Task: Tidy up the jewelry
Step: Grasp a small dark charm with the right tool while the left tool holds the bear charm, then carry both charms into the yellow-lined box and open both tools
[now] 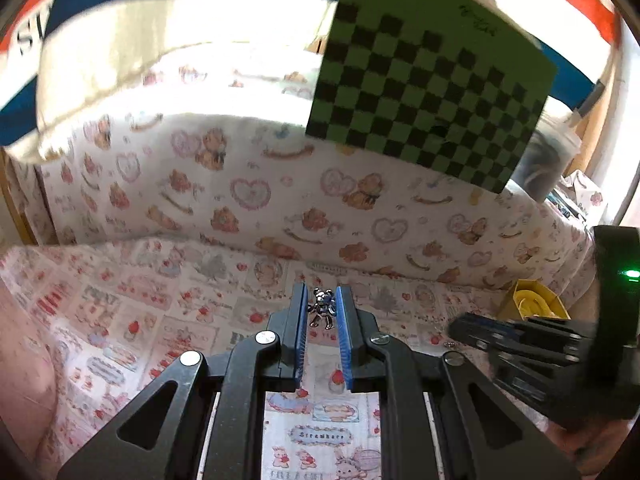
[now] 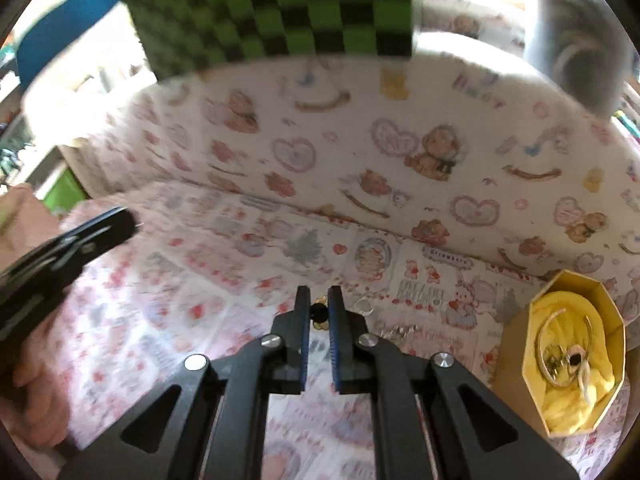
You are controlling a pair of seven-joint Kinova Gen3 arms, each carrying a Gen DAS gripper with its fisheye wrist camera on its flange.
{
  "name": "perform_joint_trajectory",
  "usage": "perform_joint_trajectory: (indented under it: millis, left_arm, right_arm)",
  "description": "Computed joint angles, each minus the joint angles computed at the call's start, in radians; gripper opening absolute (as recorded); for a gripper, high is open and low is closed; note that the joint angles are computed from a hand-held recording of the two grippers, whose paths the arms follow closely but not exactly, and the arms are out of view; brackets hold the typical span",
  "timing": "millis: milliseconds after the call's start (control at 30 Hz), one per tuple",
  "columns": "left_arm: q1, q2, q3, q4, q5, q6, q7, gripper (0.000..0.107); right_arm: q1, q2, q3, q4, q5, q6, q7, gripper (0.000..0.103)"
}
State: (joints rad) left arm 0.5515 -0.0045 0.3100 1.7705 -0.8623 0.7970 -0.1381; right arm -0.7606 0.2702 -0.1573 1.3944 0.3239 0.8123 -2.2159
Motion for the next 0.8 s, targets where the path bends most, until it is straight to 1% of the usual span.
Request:
perform_joint_trajectory:
  millis: [33,67,167,200,233,267,300,333,367,400,433,467,500,533,600,633,700,733,767,800]
  left_arm:
    - [0.012,0.001,0.014,0.0,-0.041,0.029,0.036,0.013]
    - [0.021,-0.001,0.026,0.007,-0.081,0.044,0.076,0.013]
    - [0.052,-0.03,0.032,0.043,-0.182,0.023,0.179,0.013]
    - [0.054,-0.034,0.051,0.05,-0.221,0.037,0.209,0.013]
    - [0.044,-0.033,0.089,0.052,-0.261,0.068,0.232,0.013]
    - [0.041,-0.031,0.108,0.054,-0.29,0.082,0.243,0.013]
    - [0.052,-0.033,0.108,0.06,-0.313,0.08,0.251,0.013]
    - [0.074,-0.037,0.09,0.066,-0.324,0.062,0.254,0.013]
    - [0.089,-0.033,0.079,0.063,-0.332,0.056,0.257,0.013]
    - [0.093,-0.026,0.086,0.063,-0.347,0.065,0.268,0.013]
    - [0.091,-0.014,0.107,0.059,-0.364,0.091,0.274,0.013]
    - [0.108,0.001,0.114,0.05,-0.376,0.124,0.274,0.013]
    - [0.125,0.012,0.113,0.044,-0.384,0.141,0.269,0.013]
    - [0.139,0.017,0.108,0.04,-0.385,0.141,0.263,0.013]
    - [0.156,0.015,0.094,0.033,-0.371,0.117,0.241,0.013]
    - [0.162,0.013,0.091,0.03,-0.371,0.109,0.237,0.013]
    - [0.176,0.011,0.091,0.023,-0.378,0.104,0.24,0.013]
    - [0.183,0.016,0.094,0.013,-0.38,0.109,0.24,0.013]
    - [0.202,0.024,0.088,0.002,-0.385,0.123,0.257,0.013]
    - [0.202,0.031,0.09,-0.011,-0.373,0.121,0.274,0.013]
  right_arm:
    - [0.016,-0.024,-0.022,0.033,0.009,-0.027,-0.01,0.008]
    - [0.044,-0.047,-0.062,0.064,0.032,-0.046,-0.03,0.008]
    - [0.158,-0.131,-0.201,0.183,0.136,-0.122,-0.139,0.008]
    - [0.197,-0.151,-0.248,0.214,0.177,-0.145,-0.179,0.008]
    - [0.221,-0.169,-0.276,0.242,0.218,-0.164,-0.216,0.008]
    - [0.234,-0.204,-0.285,0.282,0.258,-0.185,-0.252,0.008]
    - [0.228,-0.235,-0.282,0.311,0.299,-0.19,-0.286,0.008]
    - [0.205,-0.259,-0.264,0.33,0.34,-0.178,-0.316,0.008]
    - [0.165,-0.288,-0.227,0.354,0.38,-0.171,-0.354,0.008]
    - [0.125,-0.307,-0.193,0.375,0.421,-0.18,-0.395,0.008]
    - [0.09,-0.328,-0.153,0.4,0.451,-0.205,-0.435,0.008]
    - [0.073,-0.351,-0.12,0.43,0.469,-0.246,-0.476,0.008]
    - [0.072,-0.371,-0.105,0.456,0.49,-0.282,-0.511,0.008]
    - [0.089,-0.391,-0.109,0.477,0.523,-0.304,-0.545,0.008]
    - [0.157,-0.423,-0.155,0.509,0.597,-0.32,-0.6,0.008]
    - [0.18,-0.428,-0.16,0.521,0.613,-0.34,-0.617,0.008]
    - [0.218,-0.449,-0.142,0.542,0.598,-0.397,-0.622,0.008]
    - [0.232,-0.455,-0.13,0.546,0.57,-0.411,-0.612,0.008]
    - [0.226,-0.461,-0.11,0.543,0.529,-0.411,-0.585,0.008]
    - [0.234,-0.469,-0.096,0.546,0.489,-0.424,-0.559,0.008]
